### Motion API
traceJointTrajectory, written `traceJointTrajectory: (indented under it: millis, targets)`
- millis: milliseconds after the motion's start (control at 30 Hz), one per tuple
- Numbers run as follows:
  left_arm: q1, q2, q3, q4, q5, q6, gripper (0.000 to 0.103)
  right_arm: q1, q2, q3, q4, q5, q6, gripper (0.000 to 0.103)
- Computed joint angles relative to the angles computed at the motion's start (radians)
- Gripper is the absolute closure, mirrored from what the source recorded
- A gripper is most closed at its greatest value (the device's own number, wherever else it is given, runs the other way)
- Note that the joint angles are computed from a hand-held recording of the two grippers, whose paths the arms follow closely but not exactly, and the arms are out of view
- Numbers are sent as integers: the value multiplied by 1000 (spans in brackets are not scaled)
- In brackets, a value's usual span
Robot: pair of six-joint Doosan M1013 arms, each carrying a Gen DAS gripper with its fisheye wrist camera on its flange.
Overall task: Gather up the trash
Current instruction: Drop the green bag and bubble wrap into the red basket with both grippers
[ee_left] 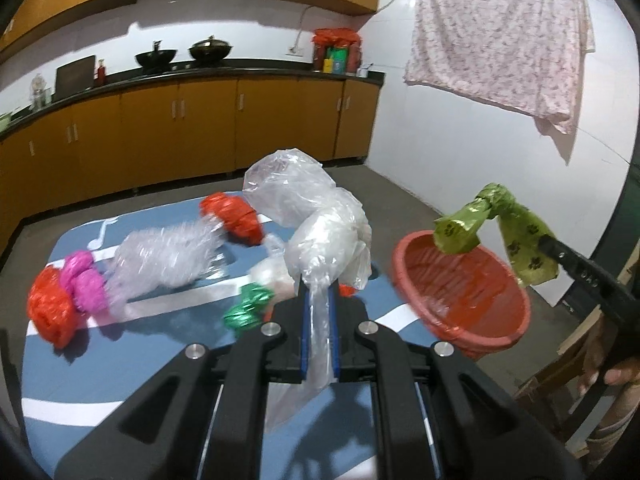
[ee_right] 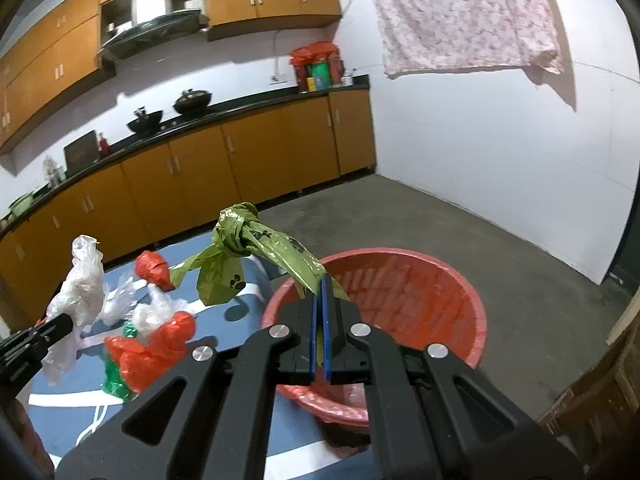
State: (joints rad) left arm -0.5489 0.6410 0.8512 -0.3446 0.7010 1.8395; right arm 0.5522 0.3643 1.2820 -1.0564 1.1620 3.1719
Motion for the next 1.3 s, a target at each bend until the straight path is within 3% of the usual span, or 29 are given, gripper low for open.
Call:
traceJointTrajectory:
  millis: [467, 800, 1200, 1300]
  targets:
    - [-52, 65, -107, -116, 66, 101, 94, -25, -20, 32, 7, 90, 71, 101]
    - [-87, 123, -190, -125, 132, 106, 94, -47, -30, 52, 12, 127, 132, 101]
    - [-118, 217, -335, -124, 221, 78, 93, -78, -32, 58, 9, 107, 166, 100]
    - [-123, 242, -376, -112, 239, 54, 82, -93, -44, 77, 16, 55, 175, 99]
